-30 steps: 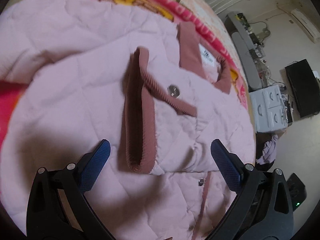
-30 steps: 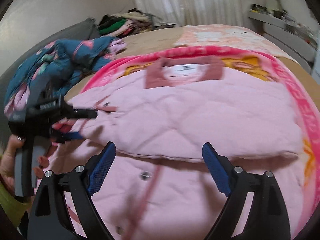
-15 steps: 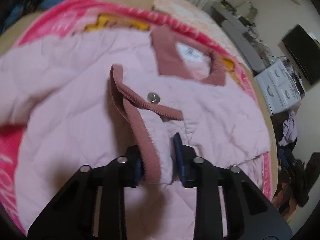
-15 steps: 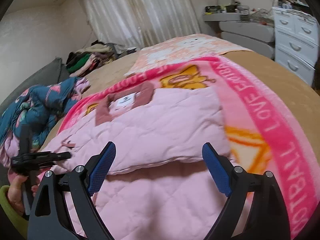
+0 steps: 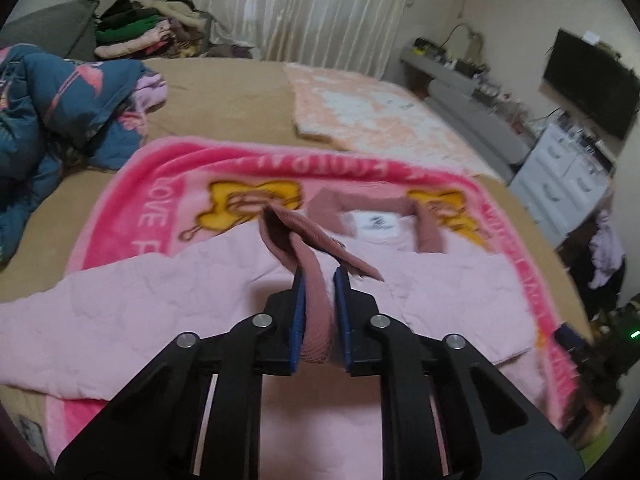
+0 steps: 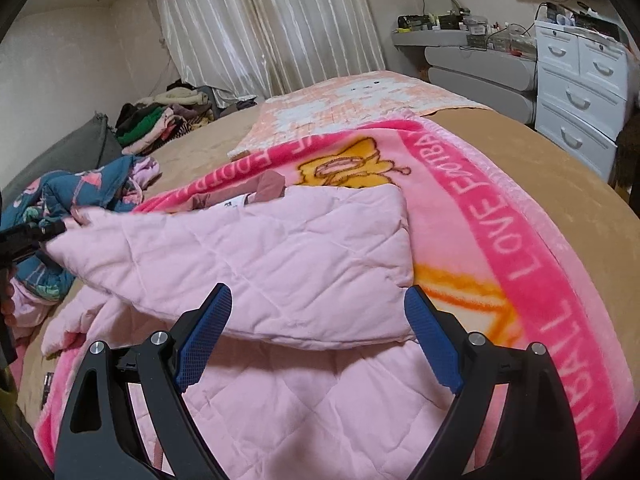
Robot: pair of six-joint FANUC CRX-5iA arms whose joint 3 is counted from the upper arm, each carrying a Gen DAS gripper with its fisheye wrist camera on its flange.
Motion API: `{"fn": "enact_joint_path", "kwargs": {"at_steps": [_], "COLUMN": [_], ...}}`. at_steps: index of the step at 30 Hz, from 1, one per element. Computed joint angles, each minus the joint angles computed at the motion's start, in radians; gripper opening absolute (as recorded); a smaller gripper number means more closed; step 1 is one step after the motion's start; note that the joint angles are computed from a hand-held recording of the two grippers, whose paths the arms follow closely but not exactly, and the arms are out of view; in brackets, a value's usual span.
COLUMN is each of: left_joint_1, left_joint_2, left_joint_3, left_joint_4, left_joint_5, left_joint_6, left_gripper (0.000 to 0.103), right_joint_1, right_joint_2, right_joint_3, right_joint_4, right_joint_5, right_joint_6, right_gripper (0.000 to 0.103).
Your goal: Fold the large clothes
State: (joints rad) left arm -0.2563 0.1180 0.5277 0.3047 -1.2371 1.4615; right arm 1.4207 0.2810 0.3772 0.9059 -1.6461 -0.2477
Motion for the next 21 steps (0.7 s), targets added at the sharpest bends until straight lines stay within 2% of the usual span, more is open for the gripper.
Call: {"fn": "enact_joint_path", "kwargs": {"at_steps": [1,2,9,10,12,16,18,19,21], "left_joint_1": [-0.002,0.002,0.056,0.054,0.041,-0.023,-0.077,-0.096,-0.144], "left_joint_2": [-0.015,-0.027,-0.03,-0.03,-0.027,-0.015,-0.006,-0.002,0.01], "left_joint_3": [-0.028,-0.061,-0.196,-0.206,-0.21,-0.196,-0.174,-0.165,-0.141], "left_joint_4": [-0.043,-0.058,0.04,0.048,0.047,-0.002,-0.062,-0.084,-0.143], "left_joint_5": [0.017,0.038,-0.011,-0.021,-0.032,-0.045,-0.042,-0.041,-0.043], "left_joint_6": [0.009,0.012,-0.003,-0.003,-0.01,-0.017,-0.017,-0.017,-0.007], "left_gripper": [0.0,0.0,0.0,0.003,0.024,0.036,0.05,0.051,0.062], "right_joint_1": [-0.006,-0.01,-0.05,-0.055,-0.066,-0.088,-0.097,-0.102,-0.112], "right_joint_2": [0.006,0.012,0.042,0.046,0.055,0.072,0.082,0.086,0.089], "right_joint_3": [0.009,0.016,0.057,0.063,0.078,0.104,0.119,0.127,0.137], "right_joint_4": [-0.003,-0.004,-0.044,-0.051,-0.073,-0.118,-0.134,-0.143,-0.163], "right_joint_5": [0.001,0.001,0.028,0.031,0.036,0.038,0.038,0.037,0.044], "right_joint_6": [0.01,0.017,0.084,0.094,0.118,0.138,0.154,0.161,0.178], "right_gripper": [0.087,0.087,0.087,0.087,0.087,0.087,0.087,0.087,0.087]}}
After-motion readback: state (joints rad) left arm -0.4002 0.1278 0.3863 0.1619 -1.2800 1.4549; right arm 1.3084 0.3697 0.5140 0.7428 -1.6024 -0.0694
